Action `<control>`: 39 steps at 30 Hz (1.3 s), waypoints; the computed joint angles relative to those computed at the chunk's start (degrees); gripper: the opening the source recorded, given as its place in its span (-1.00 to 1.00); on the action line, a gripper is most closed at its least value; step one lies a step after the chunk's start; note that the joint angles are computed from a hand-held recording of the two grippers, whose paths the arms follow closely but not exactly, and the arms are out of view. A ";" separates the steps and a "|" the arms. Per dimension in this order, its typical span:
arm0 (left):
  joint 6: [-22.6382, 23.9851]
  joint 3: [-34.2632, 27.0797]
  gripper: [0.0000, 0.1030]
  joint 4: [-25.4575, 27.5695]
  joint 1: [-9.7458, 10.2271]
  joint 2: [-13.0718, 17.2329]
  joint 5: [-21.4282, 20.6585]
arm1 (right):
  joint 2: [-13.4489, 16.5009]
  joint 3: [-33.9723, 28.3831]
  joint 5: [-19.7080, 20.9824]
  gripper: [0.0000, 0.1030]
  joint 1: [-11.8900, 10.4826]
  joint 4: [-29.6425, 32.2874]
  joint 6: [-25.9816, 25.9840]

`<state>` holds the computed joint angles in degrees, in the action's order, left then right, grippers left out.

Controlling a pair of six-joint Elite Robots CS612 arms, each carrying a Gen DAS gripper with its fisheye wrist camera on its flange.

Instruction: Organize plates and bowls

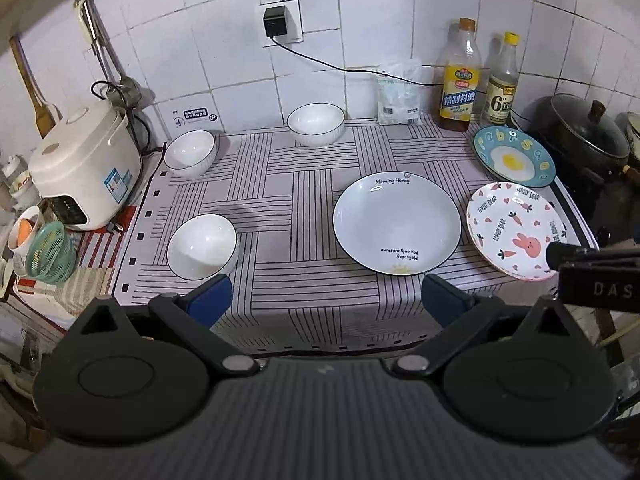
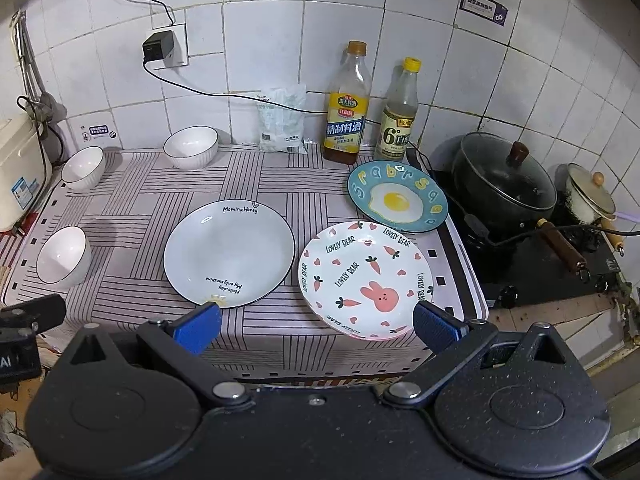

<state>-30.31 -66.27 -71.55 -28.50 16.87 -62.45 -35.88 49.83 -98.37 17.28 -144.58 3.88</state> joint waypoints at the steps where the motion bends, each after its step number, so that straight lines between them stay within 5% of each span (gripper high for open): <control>1: -0.13 0.06 0.99 0.04 -0.02 -0.05 0.08 | 0.00 0.03 0.00 1.00 -0.02 -0.06 0.12; 20: -4.68 0.81 0.99 2.73 0.44 -0.60 -0.23 | -0.66 1.68 1.24 1.00 -0.35 -1.59 0.50; 39: -3.80 0.78 1.00 2.86 0.30 -0.61 -0.12 | -1.00 3.23 0.39 1.00 -0.17 -4.48 -0.83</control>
<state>-34.12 -65.49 -68.69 -28.19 16.25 -62.57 -36.88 53.06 -97.98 17.11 -149.07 3.05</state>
